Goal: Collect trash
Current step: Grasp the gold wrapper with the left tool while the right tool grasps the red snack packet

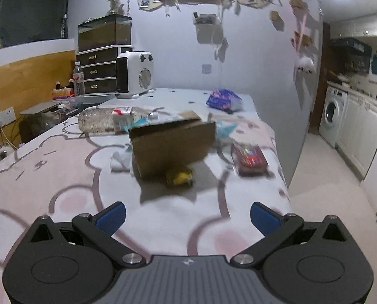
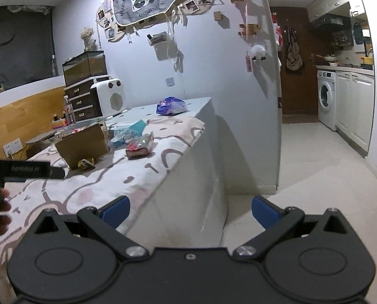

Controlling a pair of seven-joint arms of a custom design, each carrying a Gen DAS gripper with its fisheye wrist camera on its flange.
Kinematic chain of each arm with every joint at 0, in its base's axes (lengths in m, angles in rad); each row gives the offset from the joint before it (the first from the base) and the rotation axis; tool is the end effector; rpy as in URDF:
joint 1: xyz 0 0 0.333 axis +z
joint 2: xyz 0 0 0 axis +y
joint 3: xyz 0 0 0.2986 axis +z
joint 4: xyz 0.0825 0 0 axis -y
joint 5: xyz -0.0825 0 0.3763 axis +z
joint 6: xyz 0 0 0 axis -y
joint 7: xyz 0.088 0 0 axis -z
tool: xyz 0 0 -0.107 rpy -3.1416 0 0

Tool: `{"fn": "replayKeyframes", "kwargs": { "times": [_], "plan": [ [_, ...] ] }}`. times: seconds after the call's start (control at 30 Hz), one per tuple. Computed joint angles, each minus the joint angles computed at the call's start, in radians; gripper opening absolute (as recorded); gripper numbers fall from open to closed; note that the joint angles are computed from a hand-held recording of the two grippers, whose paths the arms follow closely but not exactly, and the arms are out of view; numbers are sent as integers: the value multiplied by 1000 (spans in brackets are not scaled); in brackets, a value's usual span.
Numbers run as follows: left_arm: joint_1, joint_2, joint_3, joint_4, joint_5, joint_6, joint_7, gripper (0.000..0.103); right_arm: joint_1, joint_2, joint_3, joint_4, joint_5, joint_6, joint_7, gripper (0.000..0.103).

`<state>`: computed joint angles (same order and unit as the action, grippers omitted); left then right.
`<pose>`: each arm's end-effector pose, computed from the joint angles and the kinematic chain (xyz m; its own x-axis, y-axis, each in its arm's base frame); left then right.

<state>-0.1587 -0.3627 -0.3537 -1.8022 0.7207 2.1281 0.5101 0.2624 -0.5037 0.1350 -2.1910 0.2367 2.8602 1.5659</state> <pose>0.4100 -0.2441 0.7474 0.3263 -0.9450 0.0229 -0.4684 -0.1827 -0.8645 0.4093 0.1763 0.7090 0.3421 -0.9251 -0.1647 -0.4203 0.0061 -0.9073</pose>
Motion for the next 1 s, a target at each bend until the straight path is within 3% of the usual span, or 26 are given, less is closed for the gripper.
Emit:
{"fn": "replayKeyframes", "kwargs": {
  "times": [0.13,0.3,0.4,0.57,0.7,0.93,1.0],
  "plan": [
    [19,47,56,17,-18,107,32,103,-21,38,31,36,-33,2,29,103],
    [42,120,103,39,-65,218,58,103,24,110,14,93,-32,43,-9,103],
    [57,152,113,44,-77,244,32,96,66,154,-10,135,15,49,-40,103],
    [75,161,131,-2,-82,324,-40,86,56,234,15,217,-17,44,-33,103],
    [68,177,143,-2,-129,327,28,83,70,306,12,292,-20,49,-41,103],
    [77,172,141,-11,-132,341,18,77,105,473,-9,493,44,26,-58,102],
    [80,167,141,-19,-130,349,2,75,109,525,-9,555,21,13,-31,98]
  ]
}}
